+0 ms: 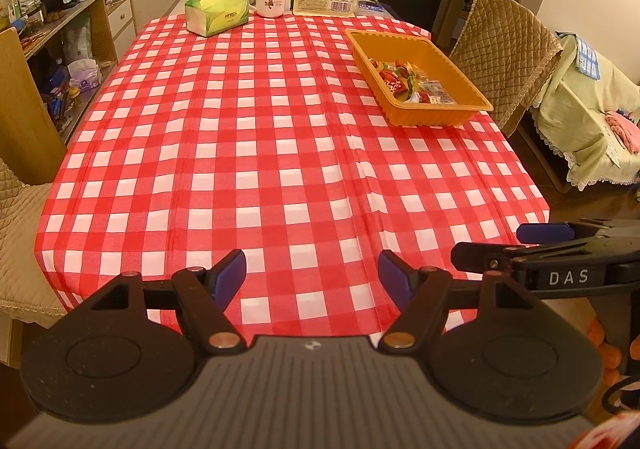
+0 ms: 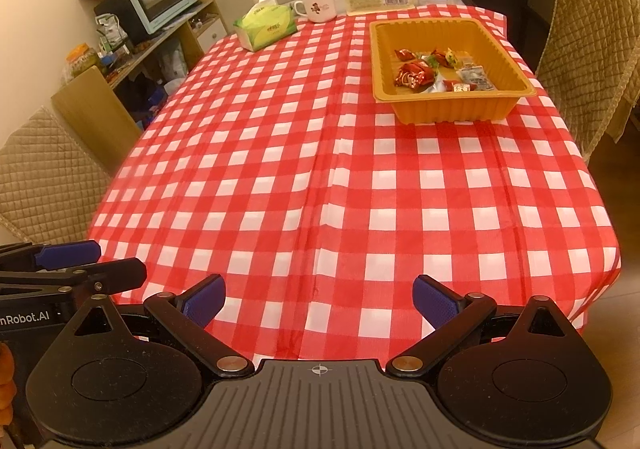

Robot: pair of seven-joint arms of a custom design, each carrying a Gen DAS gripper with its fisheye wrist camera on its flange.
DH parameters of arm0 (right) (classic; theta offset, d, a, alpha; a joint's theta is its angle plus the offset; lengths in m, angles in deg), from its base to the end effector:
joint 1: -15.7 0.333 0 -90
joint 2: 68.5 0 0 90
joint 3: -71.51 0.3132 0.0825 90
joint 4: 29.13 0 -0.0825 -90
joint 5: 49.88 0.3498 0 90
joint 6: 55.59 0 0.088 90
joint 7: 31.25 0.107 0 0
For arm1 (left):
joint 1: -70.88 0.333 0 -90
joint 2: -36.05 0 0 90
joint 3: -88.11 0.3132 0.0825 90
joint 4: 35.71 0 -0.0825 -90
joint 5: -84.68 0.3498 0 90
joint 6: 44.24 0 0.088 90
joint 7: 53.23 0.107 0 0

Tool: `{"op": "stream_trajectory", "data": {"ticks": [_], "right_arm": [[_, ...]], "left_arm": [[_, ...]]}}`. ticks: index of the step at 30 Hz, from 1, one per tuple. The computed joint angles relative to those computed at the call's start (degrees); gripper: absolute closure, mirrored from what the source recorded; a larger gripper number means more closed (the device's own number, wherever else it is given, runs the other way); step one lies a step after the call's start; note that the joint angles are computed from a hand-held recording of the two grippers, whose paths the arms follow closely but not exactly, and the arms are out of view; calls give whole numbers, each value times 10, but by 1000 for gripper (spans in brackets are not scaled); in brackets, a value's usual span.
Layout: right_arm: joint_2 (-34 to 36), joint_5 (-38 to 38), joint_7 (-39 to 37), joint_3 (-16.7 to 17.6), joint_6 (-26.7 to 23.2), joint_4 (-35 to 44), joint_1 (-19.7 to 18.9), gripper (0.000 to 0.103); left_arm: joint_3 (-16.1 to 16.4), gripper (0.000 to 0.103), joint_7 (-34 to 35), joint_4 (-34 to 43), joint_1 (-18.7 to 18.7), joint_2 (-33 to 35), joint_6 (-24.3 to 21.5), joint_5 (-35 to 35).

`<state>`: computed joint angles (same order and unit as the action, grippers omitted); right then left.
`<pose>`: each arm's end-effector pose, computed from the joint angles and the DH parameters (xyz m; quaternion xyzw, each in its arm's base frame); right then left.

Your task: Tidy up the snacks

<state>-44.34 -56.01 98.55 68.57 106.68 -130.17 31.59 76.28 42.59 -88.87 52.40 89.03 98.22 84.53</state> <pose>0.6519 0.1605 0.4184 -0.5368 0.7807 -0.1401 0.2876 0.7196 -0.3315 0.4108 -0.4853 0.8116 -0.3036 0.1166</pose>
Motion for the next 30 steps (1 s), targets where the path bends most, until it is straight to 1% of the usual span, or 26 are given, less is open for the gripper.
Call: {"op": "stream_trajectory", "data": {"ticks": [10,30], "right_arm": [[-2,2,-5,0,3,-4,-2,4],[-2,1,-3,-1,2,-3,-1,4]], "left_arm": [[2,32,-5,25,-8,12,-12,3],[2,32,-5,27,-9,14,-11,3]]}}
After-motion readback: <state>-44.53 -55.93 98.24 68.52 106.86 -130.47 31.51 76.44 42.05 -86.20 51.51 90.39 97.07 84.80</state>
